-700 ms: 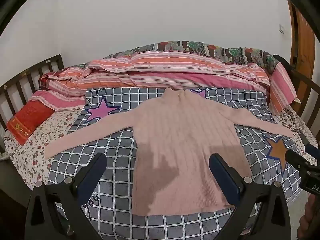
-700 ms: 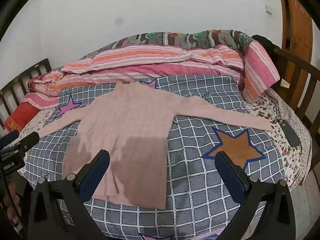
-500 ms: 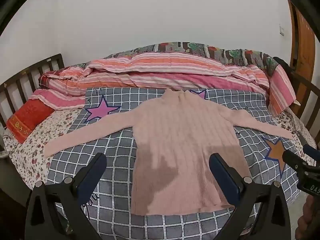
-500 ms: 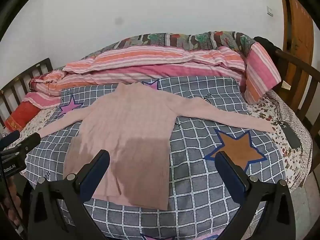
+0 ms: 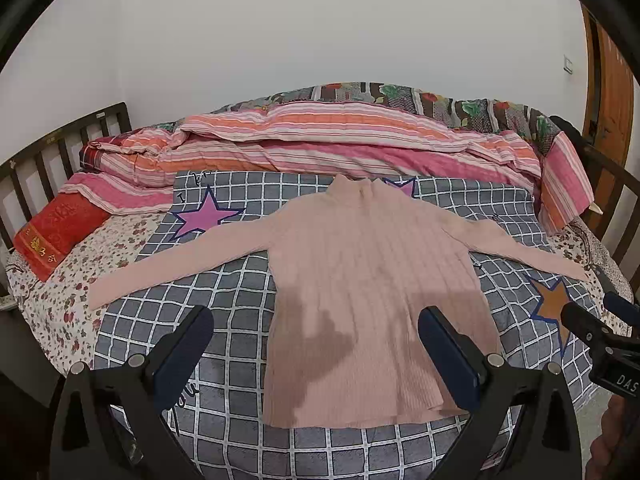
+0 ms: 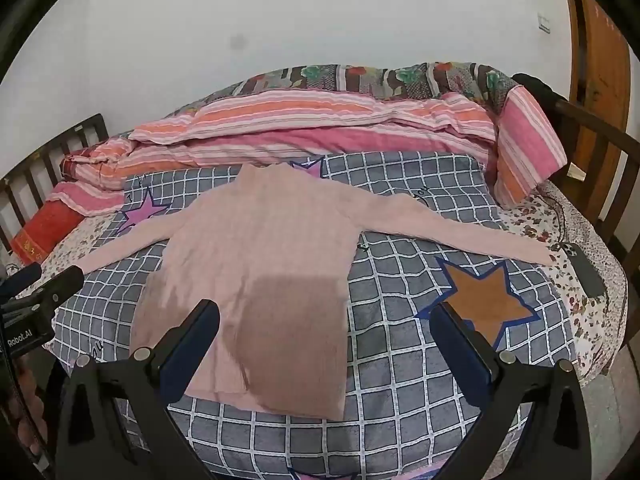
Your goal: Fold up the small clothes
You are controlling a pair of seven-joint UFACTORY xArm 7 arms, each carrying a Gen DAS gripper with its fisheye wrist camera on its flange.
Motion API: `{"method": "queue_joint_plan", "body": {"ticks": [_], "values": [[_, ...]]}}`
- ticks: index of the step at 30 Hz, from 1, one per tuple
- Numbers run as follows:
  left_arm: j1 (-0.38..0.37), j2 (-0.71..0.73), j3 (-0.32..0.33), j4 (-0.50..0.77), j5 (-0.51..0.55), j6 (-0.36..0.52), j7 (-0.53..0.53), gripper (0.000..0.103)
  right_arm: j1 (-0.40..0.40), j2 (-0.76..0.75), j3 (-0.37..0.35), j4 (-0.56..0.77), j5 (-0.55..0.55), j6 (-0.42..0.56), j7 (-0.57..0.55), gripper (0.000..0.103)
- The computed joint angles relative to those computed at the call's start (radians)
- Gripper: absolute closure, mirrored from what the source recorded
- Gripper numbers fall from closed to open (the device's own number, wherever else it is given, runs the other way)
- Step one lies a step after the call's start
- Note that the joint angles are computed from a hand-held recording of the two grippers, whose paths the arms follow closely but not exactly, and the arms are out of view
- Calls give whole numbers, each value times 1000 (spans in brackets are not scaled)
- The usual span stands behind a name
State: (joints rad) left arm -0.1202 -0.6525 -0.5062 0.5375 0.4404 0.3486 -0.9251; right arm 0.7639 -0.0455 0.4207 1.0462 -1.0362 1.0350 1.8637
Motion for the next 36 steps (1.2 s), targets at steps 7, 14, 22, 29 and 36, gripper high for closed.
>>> {"method": "queue_joint_plan", "body": {"ticks": [7, 14, 22, 29, 36], "values": [[-7, -4, 9, -6, -2, -5, 2, 0, 5, 10, -1, 5, -5, 9, 10, 0], [-4, 9, 13, 0, -6, -10, 8, 0, 8, 11, -5, 9, -5, 16, 8, 0], [-6, -11, 6, -14, -12, -9, 3, 0, 8, 6, -3, 8, -2, 20, 8, 0], [-11, -19, 16, -23, -18, -12, 13, 0, 6, 1, -1, 8, 1, 23, 9, 0], [-9, -19, 13, -22, -22, -12, 12, 0, 7, 1, 3, 13, 1, 35, 11, 0]]}}
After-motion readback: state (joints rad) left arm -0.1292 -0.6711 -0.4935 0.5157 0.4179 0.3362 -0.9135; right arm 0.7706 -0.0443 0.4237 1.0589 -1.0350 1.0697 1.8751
